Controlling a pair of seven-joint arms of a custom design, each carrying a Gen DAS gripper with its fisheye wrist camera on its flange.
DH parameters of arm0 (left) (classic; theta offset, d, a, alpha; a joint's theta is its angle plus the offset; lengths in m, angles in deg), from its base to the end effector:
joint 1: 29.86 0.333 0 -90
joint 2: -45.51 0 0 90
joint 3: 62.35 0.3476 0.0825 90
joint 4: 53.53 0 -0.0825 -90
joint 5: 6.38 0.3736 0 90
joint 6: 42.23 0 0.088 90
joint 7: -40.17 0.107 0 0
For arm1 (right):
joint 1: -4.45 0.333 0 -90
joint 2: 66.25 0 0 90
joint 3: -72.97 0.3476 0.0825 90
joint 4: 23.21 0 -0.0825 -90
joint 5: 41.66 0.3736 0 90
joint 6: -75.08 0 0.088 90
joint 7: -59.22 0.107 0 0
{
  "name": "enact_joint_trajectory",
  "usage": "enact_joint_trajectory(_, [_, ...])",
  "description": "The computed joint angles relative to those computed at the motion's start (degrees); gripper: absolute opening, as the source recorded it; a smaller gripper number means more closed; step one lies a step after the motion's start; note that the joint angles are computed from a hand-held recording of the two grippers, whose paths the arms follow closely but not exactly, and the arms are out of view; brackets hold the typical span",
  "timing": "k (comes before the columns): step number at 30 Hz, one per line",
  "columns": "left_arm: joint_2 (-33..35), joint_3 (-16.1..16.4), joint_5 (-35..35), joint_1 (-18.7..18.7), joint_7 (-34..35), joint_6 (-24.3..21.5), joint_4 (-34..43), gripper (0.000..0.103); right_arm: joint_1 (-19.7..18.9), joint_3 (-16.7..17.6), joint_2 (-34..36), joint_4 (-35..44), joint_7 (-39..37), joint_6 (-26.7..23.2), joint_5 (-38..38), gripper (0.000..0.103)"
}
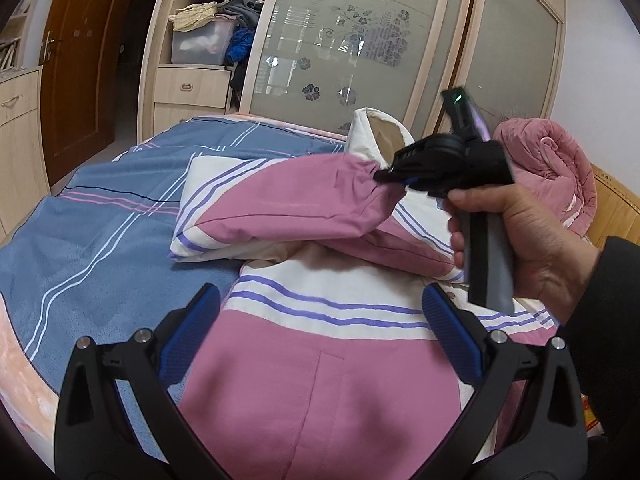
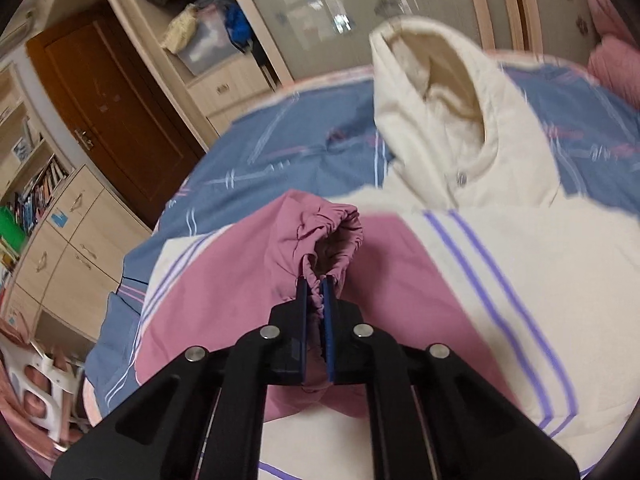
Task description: Fold large clothes
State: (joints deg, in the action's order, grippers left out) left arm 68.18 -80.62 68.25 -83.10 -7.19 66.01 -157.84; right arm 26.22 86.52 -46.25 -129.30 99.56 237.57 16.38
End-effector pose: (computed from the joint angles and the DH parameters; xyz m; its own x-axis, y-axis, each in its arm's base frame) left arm 0.2897 -0.5748 0.3795 0.3476 -0.9060 0.2415 -0.4022 -0.3767 -0.8345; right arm 0.5779 0.3351 0.4266 0.6048 -0.7187 -0.3432 -0.6958 -0.2672 -0.6666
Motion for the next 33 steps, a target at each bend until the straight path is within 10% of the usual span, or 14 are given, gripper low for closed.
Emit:
enact_joint_trajectory(4, [0.1, 0.0, -0.1, 0.1, 0.0, 0.4, -0.1, 0.101, -3.2, 2.4, -2.9, -0.1, -9.1, -0.1, 10.0, 0.005])
enact_joint_trajectory(17, [1.0, 0.4, -0.2, 0.2, 1.4, 2.1, 1.0, 0.101, -7.6, -6.0, -9.0, -1.2, -16.2, -1.7, 18.4, 0.004])
enact_joint_trajectory(33, [3.4, 2.1, 0.7, 0.2, 3.6, 7.4, 3.3, 0.101, -13.8, -4.7, 3.1, -4.1, -18.8, 12.5, 13.6, 0.008])
